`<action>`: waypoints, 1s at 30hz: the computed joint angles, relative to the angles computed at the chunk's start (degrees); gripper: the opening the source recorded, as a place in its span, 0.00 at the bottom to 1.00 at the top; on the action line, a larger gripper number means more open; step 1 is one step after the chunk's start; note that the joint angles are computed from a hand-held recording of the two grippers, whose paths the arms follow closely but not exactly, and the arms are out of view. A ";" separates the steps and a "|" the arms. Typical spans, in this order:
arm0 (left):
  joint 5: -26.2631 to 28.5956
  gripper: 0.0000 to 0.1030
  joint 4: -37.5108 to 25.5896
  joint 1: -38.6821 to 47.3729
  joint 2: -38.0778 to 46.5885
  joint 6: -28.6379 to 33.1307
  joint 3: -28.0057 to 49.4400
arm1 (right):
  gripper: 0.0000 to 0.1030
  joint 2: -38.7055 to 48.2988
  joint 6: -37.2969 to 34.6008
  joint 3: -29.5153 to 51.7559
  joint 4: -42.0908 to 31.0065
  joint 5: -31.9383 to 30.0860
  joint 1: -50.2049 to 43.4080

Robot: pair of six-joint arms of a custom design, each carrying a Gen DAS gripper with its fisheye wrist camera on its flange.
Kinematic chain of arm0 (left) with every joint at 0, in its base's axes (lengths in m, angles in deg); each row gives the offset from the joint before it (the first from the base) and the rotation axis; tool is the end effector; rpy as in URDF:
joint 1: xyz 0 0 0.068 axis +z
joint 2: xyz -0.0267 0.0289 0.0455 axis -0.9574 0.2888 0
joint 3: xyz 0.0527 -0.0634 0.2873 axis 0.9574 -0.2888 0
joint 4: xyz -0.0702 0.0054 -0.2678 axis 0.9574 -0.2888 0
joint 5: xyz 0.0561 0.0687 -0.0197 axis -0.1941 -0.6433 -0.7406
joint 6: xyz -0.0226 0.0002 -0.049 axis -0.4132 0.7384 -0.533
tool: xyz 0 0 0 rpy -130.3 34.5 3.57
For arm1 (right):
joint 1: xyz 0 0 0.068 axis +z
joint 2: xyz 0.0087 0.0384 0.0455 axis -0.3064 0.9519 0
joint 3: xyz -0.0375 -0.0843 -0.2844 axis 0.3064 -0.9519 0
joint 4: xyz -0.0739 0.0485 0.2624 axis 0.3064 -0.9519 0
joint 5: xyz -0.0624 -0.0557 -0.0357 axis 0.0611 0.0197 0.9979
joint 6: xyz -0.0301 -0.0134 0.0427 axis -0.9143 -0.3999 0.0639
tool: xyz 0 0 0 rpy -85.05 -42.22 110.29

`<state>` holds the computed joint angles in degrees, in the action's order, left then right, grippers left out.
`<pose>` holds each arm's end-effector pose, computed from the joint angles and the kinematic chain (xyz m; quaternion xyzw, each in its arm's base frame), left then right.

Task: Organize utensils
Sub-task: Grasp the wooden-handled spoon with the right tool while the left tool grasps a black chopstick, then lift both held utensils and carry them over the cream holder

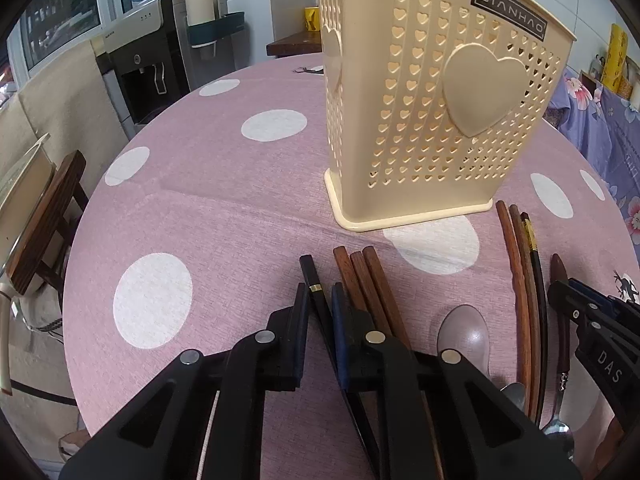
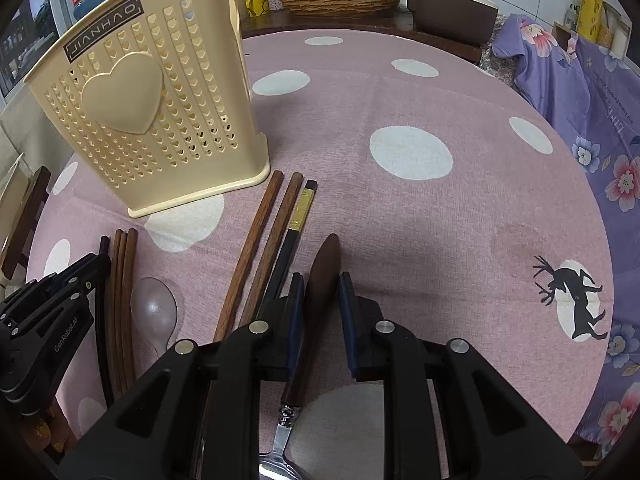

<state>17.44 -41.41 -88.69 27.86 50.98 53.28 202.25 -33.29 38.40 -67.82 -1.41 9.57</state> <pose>0.2653 -0.0607 0.0491 -0.1336 0.9388 0.0614 0.3115 0.3325 0.1695 0.0267 -0.0939 0.9494 0.0732 0.2907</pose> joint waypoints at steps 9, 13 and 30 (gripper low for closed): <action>1.48 0.09 0.86 0.68 0.18 -1.27 0.22 | 0.17 0.26 0.44 -0.88 2.39 -0.12 0.01; 2.34 0.08 1.50 1.34 0.49 -1.48 0.56 | 0.16 0.36 0.49 -0.78 3.11 -1.66 -0.64; 3.92 0.08 5.55 5.83 -11.69 0.16 -4.60 | 0.16 -8.04 -0.87 -7.58 13.22 -9.84 -5.28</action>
<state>21.36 -35.86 -82.86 16.18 51.14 48.69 194.22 -34.17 30.82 -54.59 -11.25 4.30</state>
